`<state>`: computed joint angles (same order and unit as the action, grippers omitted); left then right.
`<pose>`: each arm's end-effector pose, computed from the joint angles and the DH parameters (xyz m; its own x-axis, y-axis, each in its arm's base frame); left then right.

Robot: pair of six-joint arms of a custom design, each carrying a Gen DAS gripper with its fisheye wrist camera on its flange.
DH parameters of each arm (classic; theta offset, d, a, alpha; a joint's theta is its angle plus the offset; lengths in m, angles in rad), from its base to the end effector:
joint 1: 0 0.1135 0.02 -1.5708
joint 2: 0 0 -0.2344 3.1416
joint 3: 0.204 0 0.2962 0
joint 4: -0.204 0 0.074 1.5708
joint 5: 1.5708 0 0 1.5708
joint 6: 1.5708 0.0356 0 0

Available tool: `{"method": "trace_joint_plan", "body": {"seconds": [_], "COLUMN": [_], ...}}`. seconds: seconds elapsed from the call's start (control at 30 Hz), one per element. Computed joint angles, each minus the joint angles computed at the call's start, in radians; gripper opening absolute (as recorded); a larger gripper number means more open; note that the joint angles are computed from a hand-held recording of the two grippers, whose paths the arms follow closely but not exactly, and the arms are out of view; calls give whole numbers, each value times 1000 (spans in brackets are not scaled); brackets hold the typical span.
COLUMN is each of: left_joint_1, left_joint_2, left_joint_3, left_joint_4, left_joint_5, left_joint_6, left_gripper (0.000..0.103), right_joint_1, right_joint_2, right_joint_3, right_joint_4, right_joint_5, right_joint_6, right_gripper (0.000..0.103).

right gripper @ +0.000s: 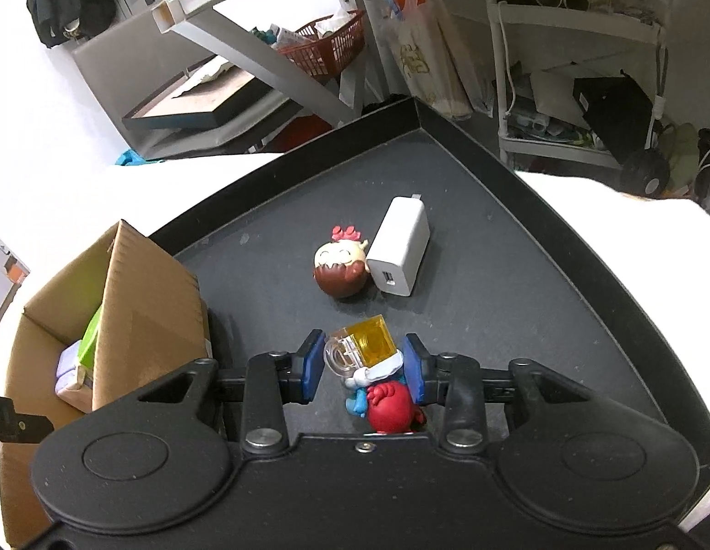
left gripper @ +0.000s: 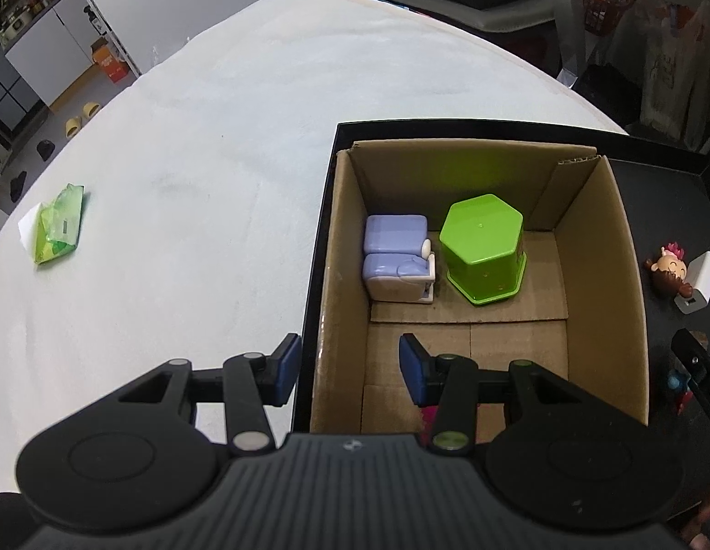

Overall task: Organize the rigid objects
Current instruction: 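Lift the red-and-blue figure with the right gripper and lower it into the box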

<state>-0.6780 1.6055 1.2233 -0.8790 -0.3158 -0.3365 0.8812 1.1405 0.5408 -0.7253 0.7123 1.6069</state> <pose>0.2815 -0.2125 0.1925 -0.8727 0.2999 -0.3853 0.2483 0.9521 0.1786 0.1580 0.1550 0.1145 -0.4601 0.6309 -0.6247 0.6341 0.7260 0.2661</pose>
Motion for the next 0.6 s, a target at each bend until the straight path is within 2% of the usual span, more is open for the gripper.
{"method": "trace_joint_plan", "body": {"seconds": [0.2,0.43,0.6], "left_joint_1": [28,78,115], "left_joint_2": [-30,-68,-102], "left_joint_3": [-29,-83,-138], "left_joint_4": [27,72,122], "left_joint_5": [40,94,137], "left_joint_6": [19,29,42], "left_gripper": [45,45,45], "right_joint_1": [8,12,38], "right_joint_2": [-2,-18,27], "right_joint_3": [22,71,148], "right_joint_4": [-36,-89,-150], "right_joint_5": [16,42,76], "right_joint_6": [-11,-85,-106], "right_gripper": [36,36,36]}}
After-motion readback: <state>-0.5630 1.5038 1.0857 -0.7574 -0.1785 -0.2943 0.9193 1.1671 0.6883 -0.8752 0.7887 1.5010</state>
